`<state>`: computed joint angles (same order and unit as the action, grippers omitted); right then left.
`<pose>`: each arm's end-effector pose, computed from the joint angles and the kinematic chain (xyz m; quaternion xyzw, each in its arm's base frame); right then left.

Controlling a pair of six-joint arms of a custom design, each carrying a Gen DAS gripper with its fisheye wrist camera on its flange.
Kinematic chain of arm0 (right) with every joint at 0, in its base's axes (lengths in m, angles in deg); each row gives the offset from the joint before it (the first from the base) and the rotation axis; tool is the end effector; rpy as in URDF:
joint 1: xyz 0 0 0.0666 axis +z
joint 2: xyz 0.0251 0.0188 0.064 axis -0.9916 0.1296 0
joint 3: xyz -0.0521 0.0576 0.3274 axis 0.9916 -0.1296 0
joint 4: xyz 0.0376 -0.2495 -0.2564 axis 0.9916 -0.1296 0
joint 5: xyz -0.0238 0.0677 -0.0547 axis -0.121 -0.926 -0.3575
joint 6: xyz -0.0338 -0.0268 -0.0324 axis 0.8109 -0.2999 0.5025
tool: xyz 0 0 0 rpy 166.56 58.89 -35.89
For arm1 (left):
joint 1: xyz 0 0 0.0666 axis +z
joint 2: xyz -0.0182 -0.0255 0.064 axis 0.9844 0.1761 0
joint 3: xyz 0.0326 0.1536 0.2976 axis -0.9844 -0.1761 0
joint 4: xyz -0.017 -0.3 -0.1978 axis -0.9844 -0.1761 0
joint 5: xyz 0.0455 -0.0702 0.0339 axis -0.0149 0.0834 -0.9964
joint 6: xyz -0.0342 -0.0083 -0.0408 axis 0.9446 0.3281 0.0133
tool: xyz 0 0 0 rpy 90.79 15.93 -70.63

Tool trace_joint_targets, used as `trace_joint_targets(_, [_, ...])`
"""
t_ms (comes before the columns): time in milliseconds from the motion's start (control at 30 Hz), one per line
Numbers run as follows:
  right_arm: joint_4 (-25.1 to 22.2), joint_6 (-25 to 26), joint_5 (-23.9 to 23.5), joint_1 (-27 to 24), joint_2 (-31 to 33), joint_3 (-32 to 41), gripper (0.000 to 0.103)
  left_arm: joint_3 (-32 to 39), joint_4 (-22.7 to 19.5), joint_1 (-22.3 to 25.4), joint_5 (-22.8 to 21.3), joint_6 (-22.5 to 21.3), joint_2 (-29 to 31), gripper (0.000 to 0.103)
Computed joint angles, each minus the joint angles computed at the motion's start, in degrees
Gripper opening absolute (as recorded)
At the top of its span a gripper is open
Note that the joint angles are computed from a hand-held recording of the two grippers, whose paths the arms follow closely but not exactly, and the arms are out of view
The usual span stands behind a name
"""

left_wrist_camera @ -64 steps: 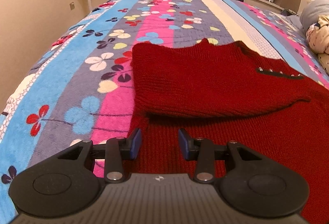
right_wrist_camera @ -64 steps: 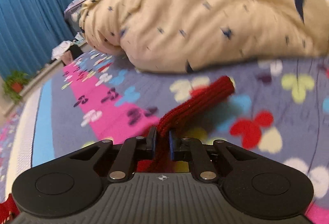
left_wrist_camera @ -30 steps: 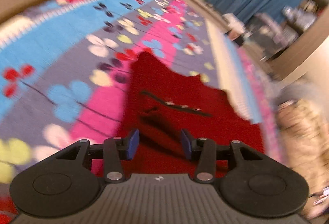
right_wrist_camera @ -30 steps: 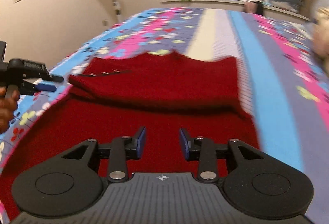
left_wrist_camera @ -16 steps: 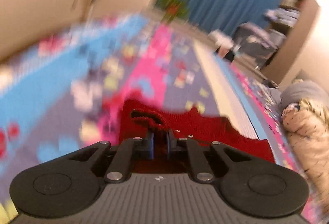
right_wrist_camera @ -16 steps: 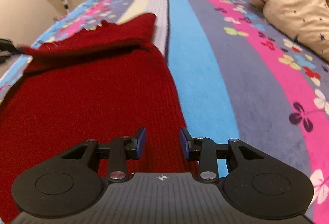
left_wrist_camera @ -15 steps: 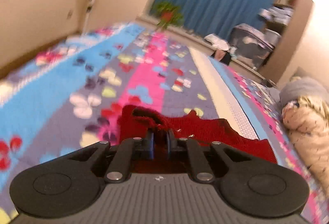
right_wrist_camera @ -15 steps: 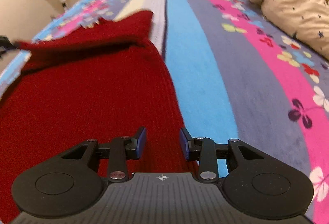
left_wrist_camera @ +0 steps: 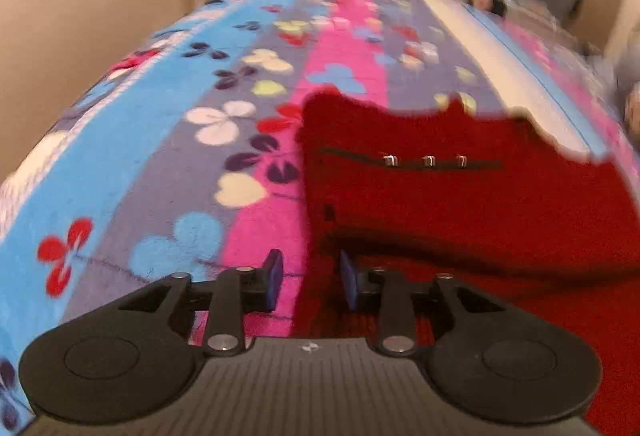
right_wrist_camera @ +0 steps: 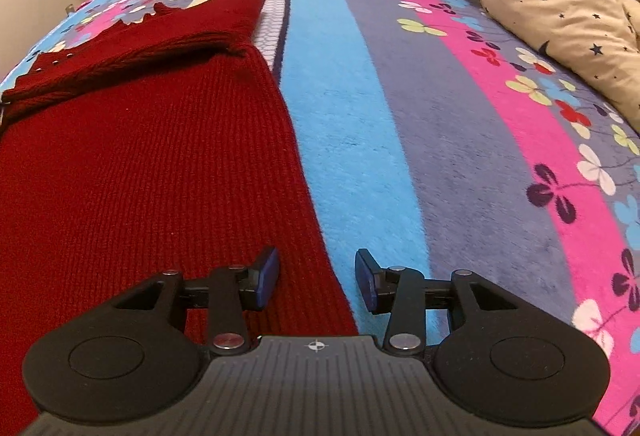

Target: Fold small clothes

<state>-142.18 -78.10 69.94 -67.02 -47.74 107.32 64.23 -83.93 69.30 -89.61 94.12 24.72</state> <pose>0.1967 0.0461 0.4278 0.0729 0.9488 -0.0095 0.3072 0.4302 -0.0751 0.4123 -0.0645 0.9330 -0.0085 0.3540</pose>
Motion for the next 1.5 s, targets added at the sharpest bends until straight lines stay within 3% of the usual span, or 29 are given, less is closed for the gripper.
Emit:
trace_joint_targets(167, [-0.9, -1.3, -1.7, -2.7, -2.0, 0.7, 0.044, -0.2, -0.7, -0.4, -0.7, 0.0, -7.8, 0.038])
trace_joint_targets(300, [-1.2, -0.6, -3.5, -3.8, -3.7, 0.5, 0.044, 2.3, -7.9, -0.9, -0.9, 0.7, -12.2, 0.038])
trace_joint_targets(467, [-2.3, -0.5, -4.8, -2.4, -6.5, 0.2, 0.044, -1.3, -16.5, -3.5, -1.7, -0.6, -23.9, 0.043])
trace_joint_targets(633, [-4.5, 0.0, -3.1, 1.4, -8.3, 0.0, 0.044, -9.0, -26.1, -6.5, -2.5, 7.2, -32.7, 0.044])
trace_joint_targets(700, [-5.6, -0.1, -3.1, 2.0, -8.6, -0.1, 0.044, -11.3, -29.0, -7.4, -2.5, 8.3, -34.1, 0.044])
trace_joint_targets(767, [-6.9, -0.3, -3.6, 1.9, -8.6, -0.2, 0.047, -13.1, -31.5, -7.9, -2.4, 6.4, -35.6, 0.044])
trace_joint_targets(867, [-8.4, -0.5, -3.1, 2.1, -8.1, -0.5, 0.053, -14.6, -34.2, -7.3, -3.0, 4.3, -36.4, 0.057])
trace_joint_targets(967, [-9.3, -1.1, -3.0, 1.7, -7.4, -0.8, 0.054, -16.3, -38.4, -2.0, 3.0, 3.7, -36.9, 0.059])
trace_joint_targets(1067, [-9.5, -1.8, -4.3, 0.4, -7.4, -1.3, 0.058, -17.4, -39.3, 0.4, 6.7, 3.8, -36.9, 0.06])
trace_joint_targets(1300, [-8.9, -1.0, -7.4, -3.0, -7.6, -1.8, 0.06, -18.5, -38.2, -4.5, 2.8, 3.7, -37.5, 0.062])
trace_joint_targets(1500, [-8.4, 0.8, -9.7, -4.0, -8.3, -1.9, 0.047, -18.2, -38.1, -4.9, 2.3, 4.1, -37.5, 0.06])
